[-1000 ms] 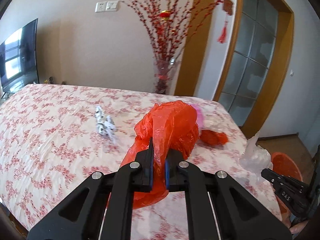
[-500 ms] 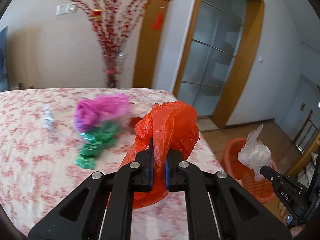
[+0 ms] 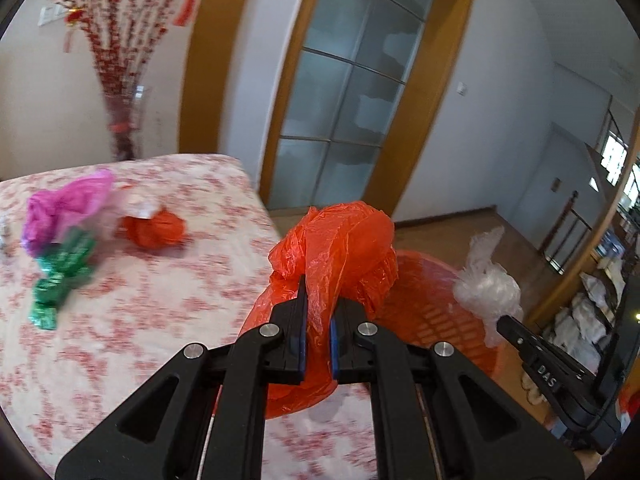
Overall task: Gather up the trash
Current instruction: 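Carry the orange and clear bags over the wastebasket and open both grippers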
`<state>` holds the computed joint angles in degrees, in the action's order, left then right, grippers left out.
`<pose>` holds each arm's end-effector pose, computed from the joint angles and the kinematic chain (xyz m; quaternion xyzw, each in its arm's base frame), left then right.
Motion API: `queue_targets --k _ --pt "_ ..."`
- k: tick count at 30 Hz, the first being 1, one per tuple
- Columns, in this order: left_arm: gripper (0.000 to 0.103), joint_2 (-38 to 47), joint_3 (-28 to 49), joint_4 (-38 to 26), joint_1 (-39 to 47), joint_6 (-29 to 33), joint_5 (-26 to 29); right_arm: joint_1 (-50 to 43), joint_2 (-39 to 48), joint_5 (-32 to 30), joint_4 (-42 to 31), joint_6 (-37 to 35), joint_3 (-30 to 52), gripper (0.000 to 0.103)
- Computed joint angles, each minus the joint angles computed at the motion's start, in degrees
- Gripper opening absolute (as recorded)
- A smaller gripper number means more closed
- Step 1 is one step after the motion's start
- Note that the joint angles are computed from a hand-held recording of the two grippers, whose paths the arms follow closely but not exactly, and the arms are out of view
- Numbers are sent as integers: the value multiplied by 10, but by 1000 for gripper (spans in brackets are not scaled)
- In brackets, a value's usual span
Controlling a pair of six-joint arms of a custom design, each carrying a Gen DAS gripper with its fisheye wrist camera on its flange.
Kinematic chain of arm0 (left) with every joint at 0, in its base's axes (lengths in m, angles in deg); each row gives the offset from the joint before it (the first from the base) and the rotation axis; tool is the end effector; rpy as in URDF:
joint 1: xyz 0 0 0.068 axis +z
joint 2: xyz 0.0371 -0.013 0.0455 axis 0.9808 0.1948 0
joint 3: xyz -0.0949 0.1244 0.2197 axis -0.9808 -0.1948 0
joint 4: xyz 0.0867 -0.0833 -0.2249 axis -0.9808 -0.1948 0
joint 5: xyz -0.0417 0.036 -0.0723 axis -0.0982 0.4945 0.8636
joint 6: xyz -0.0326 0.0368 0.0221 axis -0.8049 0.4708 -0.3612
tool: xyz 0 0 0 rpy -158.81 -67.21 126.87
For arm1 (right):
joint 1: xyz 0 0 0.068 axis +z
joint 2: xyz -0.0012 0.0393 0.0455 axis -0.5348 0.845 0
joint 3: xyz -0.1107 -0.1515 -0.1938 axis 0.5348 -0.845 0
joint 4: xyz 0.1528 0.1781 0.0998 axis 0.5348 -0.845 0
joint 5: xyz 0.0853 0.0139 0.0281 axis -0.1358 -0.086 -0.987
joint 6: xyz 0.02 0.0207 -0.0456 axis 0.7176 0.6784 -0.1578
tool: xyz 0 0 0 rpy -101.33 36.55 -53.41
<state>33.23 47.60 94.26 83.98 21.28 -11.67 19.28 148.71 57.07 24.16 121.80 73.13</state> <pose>0.2533 0.0038 0.1126 0.1354 0.8710 -0.2088 0.4236 0.1874 0.1952 0.0913 0.2184 0.8685 0.0073 0.4450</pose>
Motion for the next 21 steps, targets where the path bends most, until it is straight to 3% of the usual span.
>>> queue_targets --k 10,21 --pt "7 55 7 50 -121 -44 -48 -58 -15 -14 71 -16 -60 5" --pt "7 104 34 61 -179 -58 -61 -95 -6 -30 129 -30 -82 5"
